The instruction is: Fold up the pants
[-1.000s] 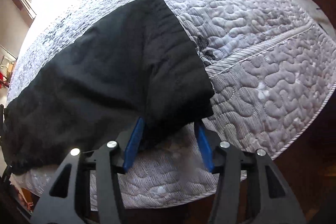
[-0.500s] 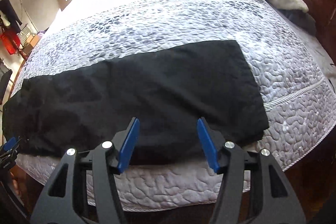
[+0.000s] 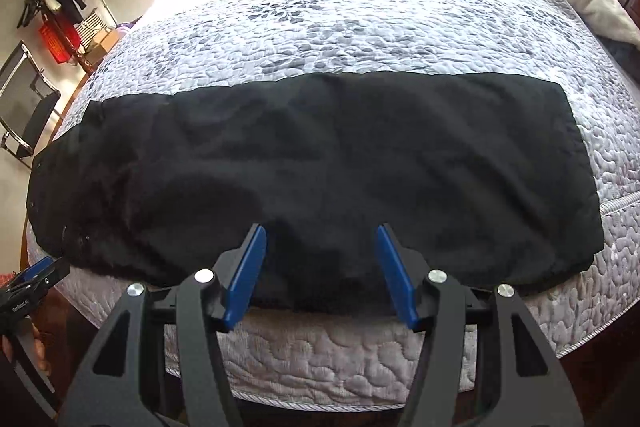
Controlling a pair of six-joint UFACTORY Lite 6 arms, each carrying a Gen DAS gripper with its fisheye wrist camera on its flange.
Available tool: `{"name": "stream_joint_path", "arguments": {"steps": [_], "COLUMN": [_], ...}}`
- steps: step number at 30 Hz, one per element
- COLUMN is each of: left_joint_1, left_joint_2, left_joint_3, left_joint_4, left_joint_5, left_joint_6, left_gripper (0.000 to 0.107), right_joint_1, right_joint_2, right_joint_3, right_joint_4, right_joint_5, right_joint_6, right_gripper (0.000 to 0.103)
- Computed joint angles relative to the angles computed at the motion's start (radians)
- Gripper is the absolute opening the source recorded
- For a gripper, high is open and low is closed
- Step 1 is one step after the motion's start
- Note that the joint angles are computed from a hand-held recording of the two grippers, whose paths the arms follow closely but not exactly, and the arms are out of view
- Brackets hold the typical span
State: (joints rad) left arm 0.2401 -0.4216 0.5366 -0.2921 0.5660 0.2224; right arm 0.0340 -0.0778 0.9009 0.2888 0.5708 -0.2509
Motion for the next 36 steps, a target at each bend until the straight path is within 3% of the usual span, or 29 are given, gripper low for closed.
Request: {"name": "stream_joint_path", "arguments": {"steps": [6,12,15,18,21,24,28,33,36], "left_joint_1": [-0.007,0.065,0.083,0.142,0.155,0.211,0.375,0.387,0.425], "left_joint_2": [0.085,0.175,0.232,0.329,0.328,0.292,0.370,0.347,0.375], "left_joint_3": [-0.008,0.023,0.062,0.113,0.113,0.086,0.117,0.122,0.120], "left_joint_4": [-0.005,-0.190,-0.203,-0.333,-0.370,-0.382,-0.535,-0.499,-0.523], "left_joint_5": [-0.043,-0.060,-0.085,-0.043,-0.043,-0.056,0.107,0.133,0.138], "left_joint_6": [0.022,0.196,0.226,0.364,0.403,0.427,0.629,0.592,0.652], "left_gripper": [0.099,0.098,0.085,0.080,0.072,0.036,0.035,0.044,0.043], "right_joint_1": [0.078,0.110,0.164,0.181,0.189,0.201,0.206,0.226,0.248], "right_joint_2": [0.016,0.006,0.007,0.019,0.029,0.030,0.029,0.032,0.041], "right_joint_3": [-0.012,-0.042,-0.043,-0.045,-0.051,-0.060,-0.065,-0.049,-0.047], "right_joint_4": [0.027,0.203,0.121,0.111,0.109,0.095,0.107,0.109,0.081], "right_joint_5": [-0.015,0.013,-0.011,-0.016,-0.020,-0.029,-0.031,-0.025,-0.034], "right_joint_6": [0.009,-0.149,-0.077,-0.060,-0.058,-0.043,-0.048,-0.057,-0.030], "right_gripper": [0.058,0.058,0.058,0.058,0.059,0.061,0.062,0.062,0.062]}}
